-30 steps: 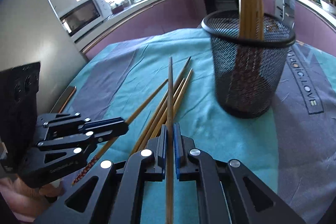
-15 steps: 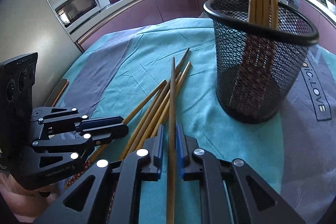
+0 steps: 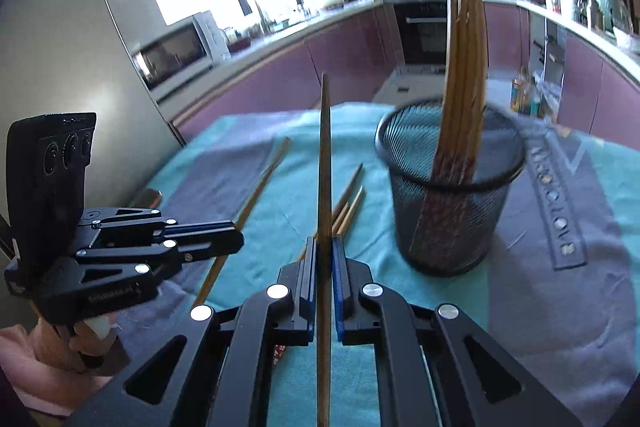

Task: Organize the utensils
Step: 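Lift the chopstick with the left gripper while the right gripper lifts its chopstick, then lower the left gripper's chopstick into the mesh cup while the right gripper inserts its own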

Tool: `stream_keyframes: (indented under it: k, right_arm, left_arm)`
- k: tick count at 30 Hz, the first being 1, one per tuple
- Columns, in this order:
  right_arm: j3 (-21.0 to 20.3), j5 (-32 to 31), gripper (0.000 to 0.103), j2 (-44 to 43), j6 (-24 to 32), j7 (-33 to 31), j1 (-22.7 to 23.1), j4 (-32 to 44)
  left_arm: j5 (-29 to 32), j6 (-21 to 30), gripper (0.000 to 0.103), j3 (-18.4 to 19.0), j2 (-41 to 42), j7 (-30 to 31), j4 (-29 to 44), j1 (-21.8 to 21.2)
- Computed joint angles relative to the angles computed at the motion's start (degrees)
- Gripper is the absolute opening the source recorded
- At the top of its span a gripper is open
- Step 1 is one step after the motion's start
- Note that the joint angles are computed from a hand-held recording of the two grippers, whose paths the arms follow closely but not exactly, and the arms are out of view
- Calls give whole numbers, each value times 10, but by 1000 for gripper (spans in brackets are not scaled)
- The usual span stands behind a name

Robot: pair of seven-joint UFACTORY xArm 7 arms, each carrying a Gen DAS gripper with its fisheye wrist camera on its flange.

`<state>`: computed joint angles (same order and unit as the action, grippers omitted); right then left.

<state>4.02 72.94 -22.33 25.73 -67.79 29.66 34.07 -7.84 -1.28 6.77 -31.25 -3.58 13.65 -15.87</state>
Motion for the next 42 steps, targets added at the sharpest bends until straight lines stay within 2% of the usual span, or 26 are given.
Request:
stream_keyframes:
  k: [6,11,16,24,34,36,40,42]
  right_arm:
    - [-20,37,6,-36,11,-33,-7,1]
    - [-30,59,6,-46,22,-58,-20,11]
    - [-32,67,6,-44,36,-71,-40,29]
    - [-35,63,6,-43,44,-80,-57,62]
    - [-39,71,6,-38,30,-94,-63,95]
    - [-37,70,6,-36,24,-91,-65,97]
    - [-31,44,6,-14,18,-68,-71,106]
    - [-27,22,6,-1,14,-48,-73,112]
  left_arm:
    - [2,5,7,18,-51,19,7,-19]
    - [6,12,7,-1,-81,21,17,0]
    - [5,0,7,-2,-90,21,34,-3]
    - [0,-26,7,23,-59,21,87,-39]
    - [13,-67,7,24,-9,11,156,-63]
    - [18,-71,7,-6,8,1,168,-35]
    - [30,-67,7,-39,40,-13,187,-5]
    - [35,-60,7,-27,61,-13,202,-18]
